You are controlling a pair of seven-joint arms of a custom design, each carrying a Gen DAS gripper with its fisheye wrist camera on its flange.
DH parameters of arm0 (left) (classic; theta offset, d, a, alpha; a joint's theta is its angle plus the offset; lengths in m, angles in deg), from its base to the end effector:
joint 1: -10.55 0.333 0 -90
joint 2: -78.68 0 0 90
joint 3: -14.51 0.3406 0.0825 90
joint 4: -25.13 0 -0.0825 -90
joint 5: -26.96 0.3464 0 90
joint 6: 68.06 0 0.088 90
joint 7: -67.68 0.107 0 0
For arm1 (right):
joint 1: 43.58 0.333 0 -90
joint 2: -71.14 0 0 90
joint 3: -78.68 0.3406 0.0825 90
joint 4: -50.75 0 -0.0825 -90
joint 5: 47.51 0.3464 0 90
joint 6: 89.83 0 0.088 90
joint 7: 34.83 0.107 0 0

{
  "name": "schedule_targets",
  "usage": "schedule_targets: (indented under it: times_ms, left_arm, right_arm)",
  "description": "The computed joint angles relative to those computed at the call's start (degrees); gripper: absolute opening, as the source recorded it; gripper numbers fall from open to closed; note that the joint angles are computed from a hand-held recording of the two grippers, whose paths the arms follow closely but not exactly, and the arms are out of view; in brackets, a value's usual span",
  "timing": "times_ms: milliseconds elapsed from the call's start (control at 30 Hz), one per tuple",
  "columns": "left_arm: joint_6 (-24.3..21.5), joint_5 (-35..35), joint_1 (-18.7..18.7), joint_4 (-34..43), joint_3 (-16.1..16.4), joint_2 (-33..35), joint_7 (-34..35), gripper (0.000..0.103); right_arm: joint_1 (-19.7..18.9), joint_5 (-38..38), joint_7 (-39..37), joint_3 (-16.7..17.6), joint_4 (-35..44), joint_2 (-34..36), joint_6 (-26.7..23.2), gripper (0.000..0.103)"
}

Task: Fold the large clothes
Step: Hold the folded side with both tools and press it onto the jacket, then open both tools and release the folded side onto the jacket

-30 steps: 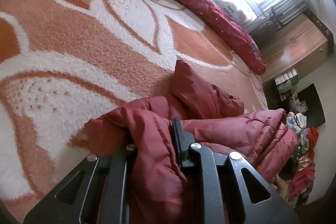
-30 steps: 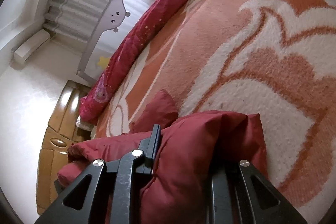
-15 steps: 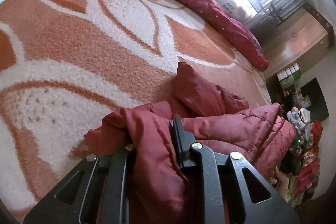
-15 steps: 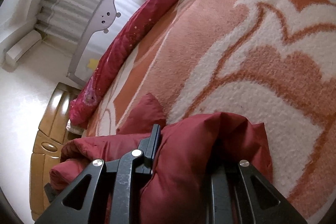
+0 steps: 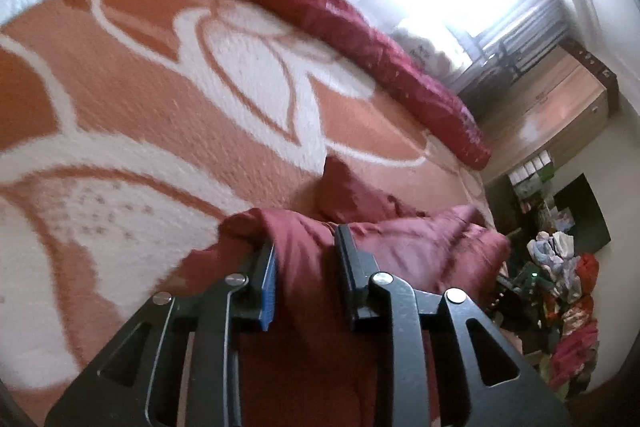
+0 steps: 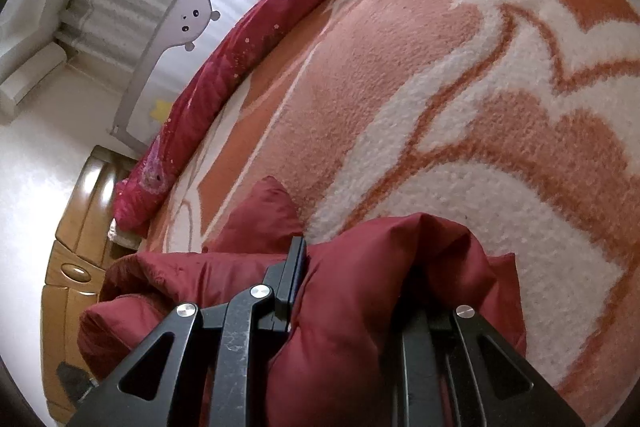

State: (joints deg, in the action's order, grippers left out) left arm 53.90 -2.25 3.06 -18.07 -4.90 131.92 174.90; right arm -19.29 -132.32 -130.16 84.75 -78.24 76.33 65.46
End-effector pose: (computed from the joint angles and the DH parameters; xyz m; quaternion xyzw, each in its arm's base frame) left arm 0.7590 -0.2468 0.4837 0.5019 -0.7550 0.4065 0.1132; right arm 0.4289 0.2910 0.3920 -0.1569 0.8985 -0.0909 0.3998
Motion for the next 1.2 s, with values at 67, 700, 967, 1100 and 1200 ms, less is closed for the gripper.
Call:
schedule_targets:
  times_ms: [67,700,967,1100,1200]
  left_arm:
    - [3.9,-2.2,2.2,-8.0,-0.9,-5.0,3.4,0.024]
    - [8.3,7.7,-9.3,-25.7,5.1,-15.1,11.5,0.024]
    - [5.3,12.9,-10.4,-16.1,5.1,-8.7,4.6,0.024]
    - [6.3,13.8,-10.6,-16.5,5.0,-8.7,3.9,0.024]
    - [6.8,13.9,-10.4,-18.2,5.0,-9.7,3.4,0.024]
  right_arm:
    - [0.0,0.7,-0.5,0.0,0.1,0.2,-0.2,0.018]
    - [0.7,3.2,-2.1,-0.6,0.6,-0.5,0.1,0.026]
    - [1.2,1.3,-0.8,3.2,-1.5,-8.8,-6.6,0.056]
    - [3.7,7.4,-15.0,6.5,2.2,-9.0,-14.5,0.067]
    - [5.1,13.6,-29.0,6.8,7.2,-5.3,-15.0,0.067]
